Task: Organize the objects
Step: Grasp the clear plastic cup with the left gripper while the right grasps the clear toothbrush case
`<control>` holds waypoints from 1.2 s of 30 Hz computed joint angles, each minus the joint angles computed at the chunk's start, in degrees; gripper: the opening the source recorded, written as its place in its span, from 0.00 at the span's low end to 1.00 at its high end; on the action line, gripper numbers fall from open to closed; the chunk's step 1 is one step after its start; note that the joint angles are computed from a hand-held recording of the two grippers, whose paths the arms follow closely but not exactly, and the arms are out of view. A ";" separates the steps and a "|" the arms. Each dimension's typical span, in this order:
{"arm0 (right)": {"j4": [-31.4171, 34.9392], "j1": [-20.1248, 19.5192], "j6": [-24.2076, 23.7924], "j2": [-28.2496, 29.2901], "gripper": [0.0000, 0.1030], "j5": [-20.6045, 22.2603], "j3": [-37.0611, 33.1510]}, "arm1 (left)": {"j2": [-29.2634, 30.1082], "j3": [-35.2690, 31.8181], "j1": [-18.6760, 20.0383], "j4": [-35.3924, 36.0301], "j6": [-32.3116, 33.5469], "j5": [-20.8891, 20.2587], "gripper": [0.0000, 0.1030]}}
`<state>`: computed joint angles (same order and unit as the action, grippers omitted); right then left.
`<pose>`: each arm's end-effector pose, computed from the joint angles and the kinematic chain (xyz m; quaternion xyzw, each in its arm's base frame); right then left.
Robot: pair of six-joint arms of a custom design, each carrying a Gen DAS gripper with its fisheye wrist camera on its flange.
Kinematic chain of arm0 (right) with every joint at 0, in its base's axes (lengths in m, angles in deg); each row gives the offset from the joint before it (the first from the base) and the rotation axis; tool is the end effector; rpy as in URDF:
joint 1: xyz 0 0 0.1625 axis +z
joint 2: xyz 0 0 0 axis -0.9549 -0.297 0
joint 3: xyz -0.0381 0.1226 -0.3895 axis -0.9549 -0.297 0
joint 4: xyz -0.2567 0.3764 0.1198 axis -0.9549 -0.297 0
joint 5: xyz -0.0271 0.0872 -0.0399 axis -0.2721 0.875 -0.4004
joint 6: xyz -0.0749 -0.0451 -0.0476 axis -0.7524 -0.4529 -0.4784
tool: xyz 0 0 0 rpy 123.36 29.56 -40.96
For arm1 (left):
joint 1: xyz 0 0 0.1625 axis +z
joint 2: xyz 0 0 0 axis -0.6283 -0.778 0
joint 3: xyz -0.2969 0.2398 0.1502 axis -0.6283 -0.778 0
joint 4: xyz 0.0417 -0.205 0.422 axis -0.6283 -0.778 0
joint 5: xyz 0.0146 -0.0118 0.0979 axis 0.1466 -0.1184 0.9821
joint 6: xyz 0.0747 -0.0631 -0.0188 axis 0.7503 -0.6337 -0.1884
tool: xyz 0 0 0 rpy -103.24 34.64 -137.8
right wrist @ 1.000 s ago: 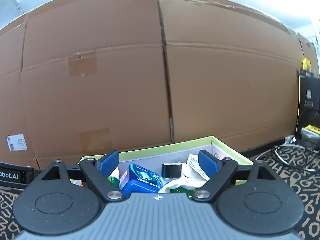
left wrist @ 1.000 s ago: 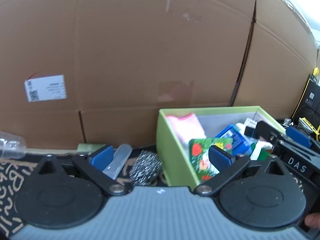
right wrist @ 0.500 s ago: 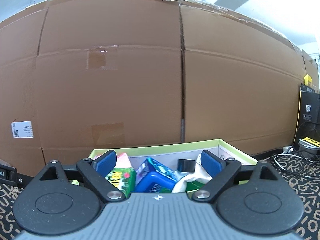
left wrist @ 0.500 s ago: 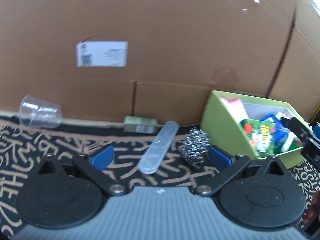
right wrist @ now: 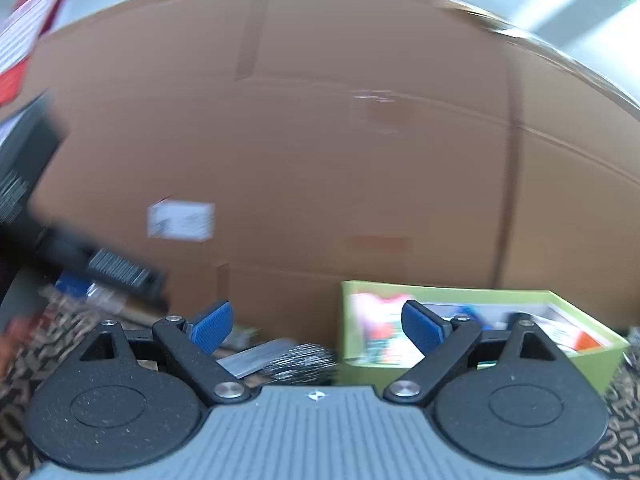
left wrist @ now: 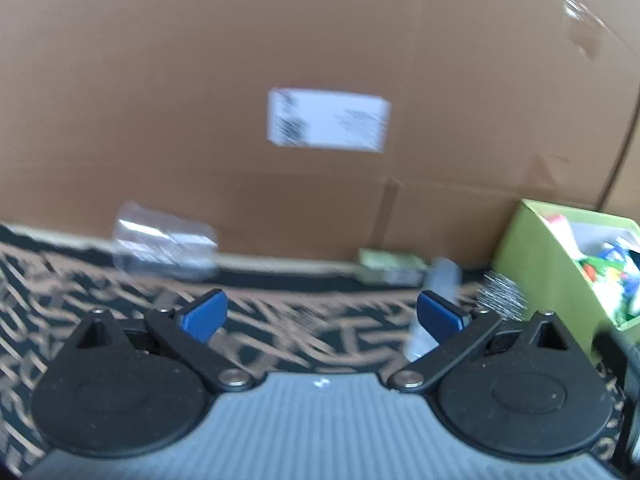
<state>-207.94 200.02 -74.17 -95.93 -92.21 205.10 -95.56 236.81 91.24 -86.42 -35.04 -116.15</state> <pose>0.3347 -0.3105 -0.0453 0.3689 -0.6859 0.5659 0.2706 -0.0114 -0.3773 0.3395 0.0657 0.8096 -0.4689 0.3470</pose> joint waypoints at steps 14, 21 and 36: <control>40.34 0.93 26.31 -0.91 0.87 -7.83 -9.74 | 1.22 -6.61 8.73 -13.67 14.72 2.04 1.00; 45.33 -0.72 30.93 0.99 0.74 -11.38 -12.51 | 2.72 -9.60 15.82 -8.30 11.43 -7.07 0.85; 40.95 0.26 22.20 -7.26 0.29 -3.36 2.86 | -1.34 -10.02 19.11 11.63 1.82 -23.61 0.07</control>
